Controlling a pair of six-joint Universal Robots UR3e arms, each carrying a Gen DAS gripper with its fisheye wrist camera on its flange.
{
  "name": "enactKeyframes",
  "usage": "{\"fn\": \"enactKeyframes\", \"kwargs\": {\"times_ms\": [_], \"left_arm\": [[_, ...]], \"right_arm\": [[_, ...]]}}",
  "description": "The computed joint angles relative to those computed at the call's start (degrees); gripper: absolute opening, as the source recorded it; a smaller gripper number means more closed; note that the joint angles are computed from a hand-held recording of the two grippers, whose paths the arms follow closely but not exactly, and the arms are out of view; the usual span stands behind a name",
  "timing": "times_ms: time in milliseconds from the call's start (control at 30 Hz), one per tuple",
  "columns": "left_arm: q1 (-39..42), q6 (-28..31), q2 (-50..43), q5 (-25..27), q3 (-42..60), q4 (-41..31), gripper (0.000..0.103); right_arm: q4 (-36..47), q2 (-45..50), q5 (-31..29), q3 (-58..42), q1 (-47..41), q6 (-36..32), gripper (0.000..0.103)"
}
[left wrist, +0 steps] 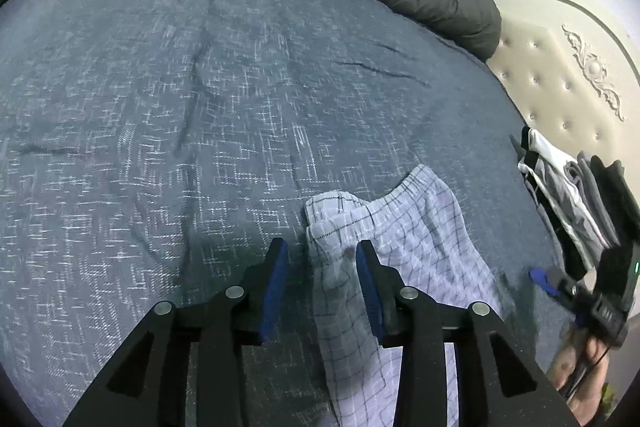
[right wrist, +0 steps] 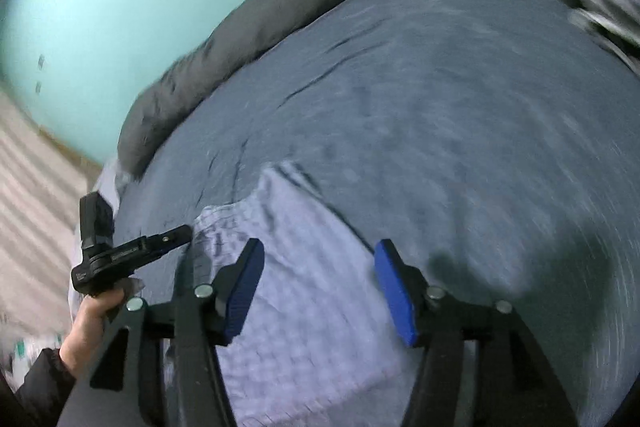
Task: Fold clothes
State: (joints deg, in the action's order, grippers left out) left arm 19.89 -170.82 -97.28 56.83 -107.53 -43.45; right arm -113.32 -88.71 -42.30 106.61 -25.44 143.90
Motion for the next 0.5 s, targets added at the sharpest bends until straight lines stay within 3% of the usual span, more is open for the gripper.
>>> {"fn": "enactKeyframes", "kwargs": {"times_ms": [233,367,500], "left_arm": [[0.3,-0.8,-2.6,-2.1,0.6,0.1,0.04],[1.0,-1.0,-3.2,-2.5,0.0,0.7,0.041],[1.7,-0.6,-3.4,-3.5,-0.3,0.6,0.041]], "right_arm": [[2.3,22.8,-9.6,-32.1,18.2,9.9,0.059],[4.1,31.5,-16.6,-44.0,24.1,12.3,0.059],[7.6,37.7,-18.5,-53.0,26.7,13.5,0.059]]}}
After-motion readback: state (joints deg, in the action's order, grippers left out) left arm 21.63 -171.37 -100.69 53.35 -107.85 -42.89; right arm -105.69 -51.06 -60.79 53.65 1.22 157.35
